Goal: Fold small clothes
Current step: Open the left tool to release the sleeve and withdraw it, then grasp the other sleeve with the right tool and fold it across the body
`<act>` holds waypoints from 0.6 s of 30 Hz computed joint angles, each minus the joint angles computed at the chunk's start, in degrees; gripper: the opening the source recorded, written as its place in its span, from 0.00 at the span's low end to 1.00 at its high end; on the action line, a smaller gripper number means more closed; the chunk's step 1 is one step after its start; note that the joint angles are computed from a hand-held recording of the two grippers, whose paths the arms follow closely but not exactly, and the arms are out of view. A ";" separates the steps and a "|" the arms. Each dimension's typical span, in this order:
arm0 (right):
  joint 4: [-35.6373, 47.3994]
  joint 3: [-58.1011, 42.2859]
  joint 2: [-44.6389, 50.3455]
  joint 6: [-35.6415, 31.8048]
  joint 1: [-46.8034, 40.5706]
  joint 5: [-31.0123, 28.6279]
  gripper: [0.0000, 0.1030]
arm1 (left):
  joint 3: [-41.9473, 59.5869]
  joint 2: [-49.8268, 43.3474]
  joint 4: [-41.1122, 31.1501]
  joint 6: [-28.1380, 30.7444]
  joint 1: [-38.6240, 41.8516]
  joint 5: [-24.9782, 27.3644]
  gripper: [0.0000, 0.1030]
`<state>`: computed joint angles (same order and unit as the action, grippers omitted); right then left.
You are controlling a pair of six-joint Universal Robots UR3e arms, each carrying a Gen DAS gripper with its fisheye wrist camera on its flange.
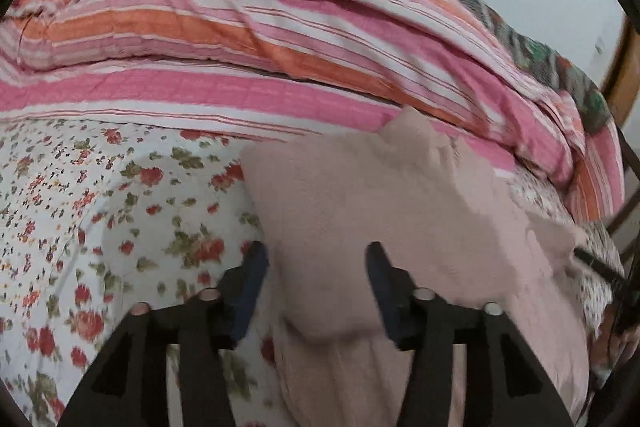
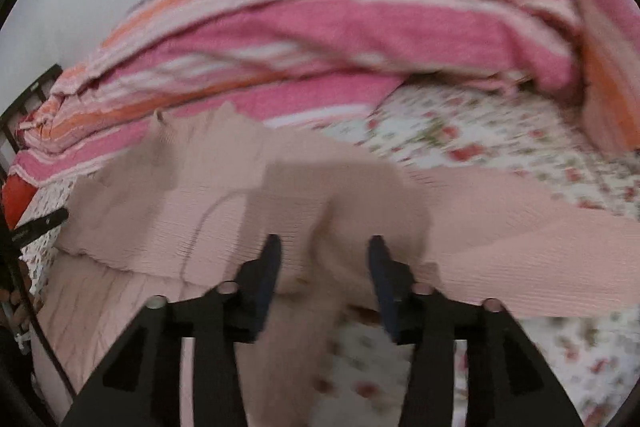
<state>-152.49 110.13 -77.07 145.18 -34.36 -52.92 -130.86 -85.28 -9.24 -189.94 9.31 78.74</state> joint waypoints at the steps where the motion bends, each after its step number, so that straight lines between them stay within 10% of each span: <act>1: 0.50 0.83 -1.39 -0.87 -2.85 1.12 0.51 | -1.15 0.93 0.22 0.45 -0.18 -0.17 0.51; 18: 21.02 -23.11 14.71 -4.90 -27.90 3.84 0.68 | -1.75 -5.02 4.97 1.06 -9.08 9.48 0.75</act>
